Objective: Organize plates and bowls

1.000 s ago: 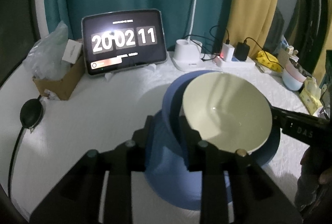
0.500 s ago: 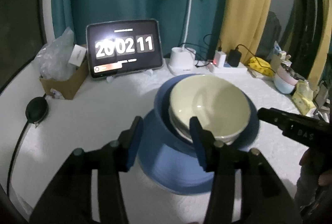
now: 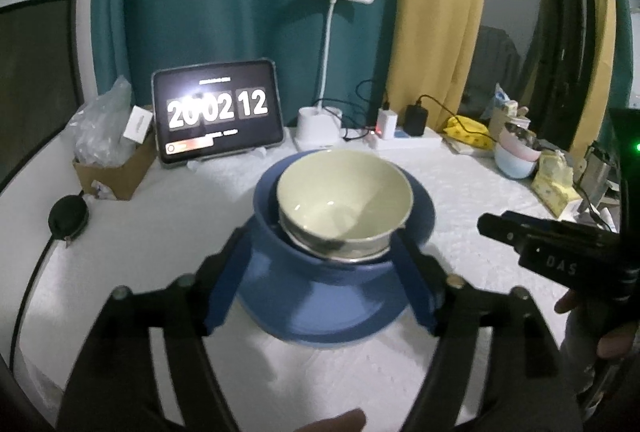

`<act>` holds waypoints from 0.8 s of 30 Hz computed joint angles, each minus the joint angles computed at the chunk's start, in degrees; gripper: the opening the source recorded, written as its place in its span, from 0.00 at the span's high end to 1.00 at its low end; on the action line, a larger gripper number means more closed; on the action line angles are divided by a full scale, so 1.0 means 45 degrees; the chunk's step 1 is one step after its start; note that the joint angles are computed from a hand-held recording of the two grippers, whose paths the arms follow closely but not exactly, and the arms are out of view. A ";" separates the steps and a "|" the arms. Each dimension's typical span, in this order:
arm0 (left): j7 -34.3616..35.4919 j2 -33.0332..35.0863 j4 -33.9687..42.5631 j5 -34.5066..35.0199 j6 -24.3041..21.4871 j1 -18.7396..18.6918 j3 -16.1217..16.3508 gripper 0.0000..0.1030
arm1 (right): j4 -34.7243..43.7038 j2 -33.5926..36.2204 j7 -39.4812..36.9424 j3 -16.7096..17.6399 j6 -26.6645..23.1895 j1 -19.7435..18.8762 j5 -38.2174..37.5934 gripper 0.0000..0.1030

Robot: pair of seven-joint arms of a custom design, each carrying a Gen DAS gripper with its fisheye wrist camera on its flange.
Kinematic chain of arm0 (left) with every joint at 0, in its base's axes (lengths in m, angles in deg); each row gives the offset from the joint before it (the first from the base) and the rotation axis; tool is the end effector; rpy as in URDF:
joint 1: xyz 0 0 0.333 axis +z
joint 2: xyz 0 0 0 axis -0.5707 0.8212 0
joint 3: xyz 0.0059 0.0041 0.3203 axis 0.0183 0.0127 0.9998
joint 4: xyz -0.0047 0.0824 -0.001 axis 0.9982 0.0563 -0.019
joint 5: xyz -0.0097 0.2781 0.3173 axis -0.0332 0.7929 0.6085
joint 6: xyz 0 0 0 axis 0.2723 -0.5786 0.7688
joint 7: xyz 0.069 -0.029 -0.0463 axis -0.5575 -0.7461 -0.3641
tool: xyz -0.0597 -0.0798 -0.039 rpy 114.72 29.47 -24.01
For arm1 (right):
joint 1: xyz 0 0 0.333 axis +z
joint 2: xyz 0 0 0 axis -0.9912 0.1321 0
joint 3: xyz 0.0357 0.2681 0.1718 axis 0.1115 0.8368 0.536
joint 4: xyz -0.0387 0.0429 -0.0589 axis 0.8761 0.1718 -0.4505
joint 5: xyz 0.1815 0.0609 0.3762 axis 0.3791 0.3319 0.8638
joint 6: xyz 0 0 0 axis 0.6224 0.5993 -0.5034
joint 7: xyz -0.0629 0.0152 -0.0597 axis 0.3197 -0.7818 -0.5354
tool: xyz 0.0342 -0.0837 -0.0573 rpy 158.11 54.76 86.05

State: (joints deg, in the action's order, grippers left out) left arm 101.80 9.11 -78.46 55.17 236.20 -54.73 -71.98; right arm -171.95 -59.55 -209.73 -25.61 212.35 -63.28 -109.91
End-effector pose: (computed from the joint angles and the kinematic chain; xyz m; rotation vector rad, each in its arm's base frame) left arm 0.5233 -0.2882 0.3792 -1.3543 1.9963 -1.1452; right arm 0.4662 0.2740 0.3613 -1.4788 1.8919 -0.7011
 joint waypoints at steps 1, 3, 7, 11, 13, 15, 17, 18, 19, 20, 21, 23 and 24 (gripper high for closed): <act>0.0012 -0.0057 -0.0055 -0.0015 0.0030 -0.0023 -0.0001 0.24 | -0.0076 -0.0098 0.0046 0.0021 -0.0085 0.0020 -0.0061 0.54; -0.0047 -0.0226 -0.0260 0.0051 0.0176 -0.0003 -0.0089 0.18 | -0.0295 -0.0386 0.0217 0.0114 -0.0353 0.0072 -0.0243 0.49; -0.0071 -0.0598 -0.0671 0.0125 0.0500 -0.0023 -0.0201 0.13 | -0.0671 -0.0895 0.0258 0.0328 -0.0874 0.0135 -0.0300 0.47; -0.0396 -0.0943 -0.1055 0.0585 0.0787 0.0159 -0.0374 0.09 | -0.1069 -0.1453 0.0324 0.0553 -0.1352 0.0167 -0.0256 0.47; -0.0536 -0.1116 -0.1217 0.0722 0.0894 0.0201 -0.0409 0.09 | -0.1272 -0.1785 0.0313 0.0689 -0.1616 0.0186 -0.0192 0.47; -0.0716 -0.1334 -0.1394 0.0926 0.1002 0.0258 -0.0441 0.08 | -0.1452 -0.2097 0.0288 0.0840 -0.1914 0.0203 -0.0140 0.47; -0.0808 -0.1522 -0.1559 0.1027 0.1189 0.0273 -0.0443 0.08 | -0.1593 -0.2384 0.0252 0.0961 -0.2143 0.0205 -0.0078 0.47; -0.0887 -0.1607 -0.1634 0.1118 0.1270 0.0288 -0.0449 0.08 | -0.1662 -0.2527 0.0245 0.1022 -0.2250 0.0206 -0.0051 0.47; -0.1002 -0.1709 -0.1721 0.1246 0.1361 0.0316 -0.0449 0.08 | -0.1740 -0.2668 0.0246 0.1082 -0.2336 0.0208 -0.0032 0.47; -0.1050 -0.1815 -0.1820 0.1285 0.1466 0.0314 -0.0452 0.08 | -0.1794 -0.2791 0.0229 0.1135 -0.2420 0.0204 -0.0004 0.47; -0.1127 -0.1884 -0.1881 0.1381 0.1525 0.0327 -0.0446 0.08 | -0.1869 -0.2945 0.0223 0.1202 -0.2532 0.0209 0.0028 0.47; -0.1315 -0.2068 -0.2009 0.1605 0.1629 0.0363 -0.0425 0.08 | -0.1993 -0.3217 0.0190 0.1319 -0.2698 0.0215 0.0094 0.47; -0.1321 -0.2161 -0.2072 0.1590 0.1648 0.0357 -0.0423 0.08 | -0.2031 -0.3311 0.0191 0.1377 -0.2766 0.0211 0.0103 0.47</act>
